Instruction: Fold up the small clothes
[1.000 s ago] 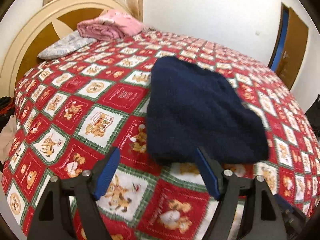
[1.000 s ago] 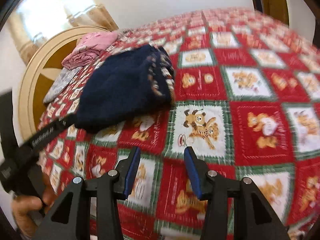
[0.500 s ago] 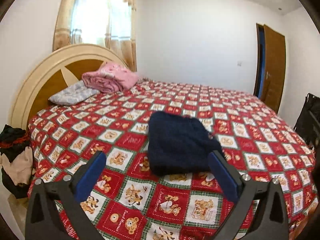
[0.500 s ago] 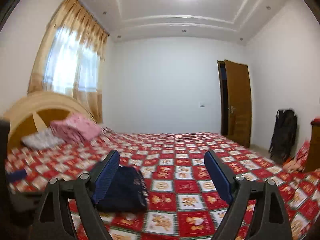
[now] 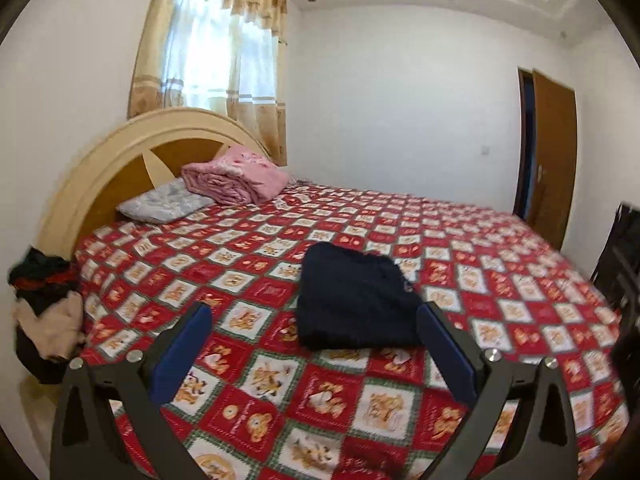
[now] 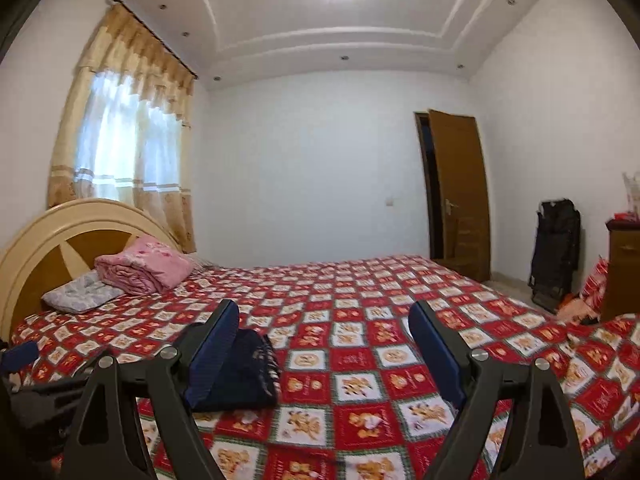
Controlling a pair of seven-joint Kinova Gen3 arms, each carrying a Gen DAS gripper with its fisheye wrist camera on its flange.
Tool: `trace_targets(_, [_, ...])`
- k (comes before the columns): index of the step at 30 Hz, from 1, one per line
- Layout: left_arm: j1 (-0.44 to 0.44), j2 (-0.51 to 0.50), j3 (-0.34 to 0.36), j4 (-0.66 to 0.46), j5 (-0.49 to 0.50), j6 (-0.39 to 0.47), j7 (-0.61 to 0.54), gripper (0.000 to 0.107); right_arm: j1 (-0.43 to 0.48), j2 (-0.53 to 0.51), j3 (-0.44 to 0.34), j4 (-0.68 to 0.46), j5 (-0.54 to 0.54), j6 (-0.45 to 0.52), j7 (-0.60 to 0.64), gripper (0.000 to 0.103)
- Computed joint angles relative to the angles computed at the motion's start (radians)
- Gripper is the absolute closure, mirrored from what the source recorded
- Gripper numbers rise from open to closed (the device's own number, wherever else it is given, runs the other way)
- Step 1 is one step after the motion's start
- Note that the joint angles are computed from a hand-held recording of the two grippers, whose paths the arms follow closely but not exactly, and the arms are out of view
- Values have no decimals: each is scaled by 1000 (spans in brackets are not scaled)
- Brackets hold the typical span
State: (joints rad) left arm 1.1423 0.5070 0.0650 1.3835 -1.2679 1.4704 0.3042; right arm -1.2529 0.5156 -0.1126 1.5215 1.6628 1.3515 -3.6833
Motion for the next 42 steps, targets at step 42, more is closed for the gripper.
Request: trace_targets(42, [52,54,-36,-88,15,36,-102,4,67,-37,-30,52,-42,-159,-73,16])
